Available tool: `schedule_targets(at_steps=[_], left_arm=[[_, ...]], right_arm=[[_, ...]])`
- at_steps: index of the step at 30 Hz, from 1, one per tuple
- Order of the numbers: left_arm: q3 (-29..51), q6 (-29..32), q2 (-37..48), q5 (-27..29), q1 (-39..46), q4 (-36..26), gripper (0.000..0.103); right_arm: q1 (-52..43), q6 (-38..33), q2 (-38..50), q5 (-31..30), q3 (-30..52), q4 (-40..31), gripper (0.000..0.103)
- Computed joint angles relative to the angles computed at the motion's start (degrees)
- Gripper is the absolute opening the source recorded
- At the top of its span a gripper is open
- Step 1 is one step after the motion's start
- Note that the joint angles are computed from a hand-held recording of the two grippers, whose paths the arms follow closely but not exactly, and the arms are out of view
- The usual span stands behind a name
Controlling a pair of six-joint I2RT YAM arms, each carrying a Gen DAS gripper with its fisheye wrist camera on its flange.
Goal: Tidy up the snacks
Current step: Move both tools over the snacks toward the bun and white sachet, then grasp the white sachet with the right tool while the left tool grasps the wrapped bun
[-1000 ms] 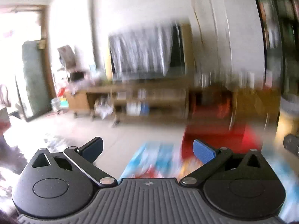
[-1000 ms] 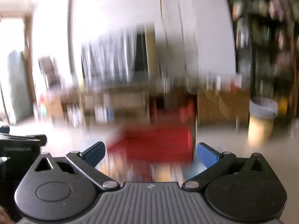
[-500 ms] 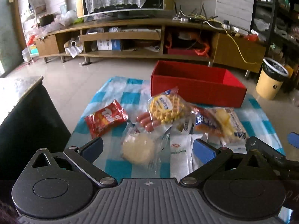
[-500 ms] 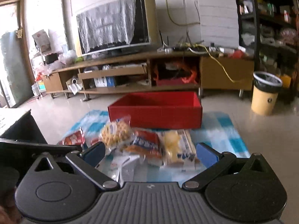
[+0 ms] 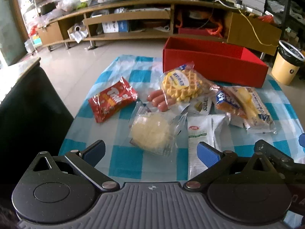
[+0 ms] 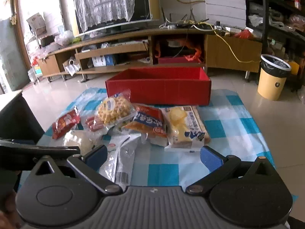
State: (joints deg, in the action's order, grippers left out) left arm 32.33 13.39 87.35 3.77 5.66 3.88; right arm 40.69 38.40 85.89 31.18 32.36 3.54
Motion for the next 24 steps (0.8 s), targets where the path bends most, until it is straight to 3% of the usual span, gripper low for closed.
schedule_targets(at_steps=[24], left_arm=[[3.61,2.90,7.17,0.76,2.04,-2.65,0.101]], right_arm=[[-2.97,-1.30,8.25,-5.43,2.42,2.46,0.100]])
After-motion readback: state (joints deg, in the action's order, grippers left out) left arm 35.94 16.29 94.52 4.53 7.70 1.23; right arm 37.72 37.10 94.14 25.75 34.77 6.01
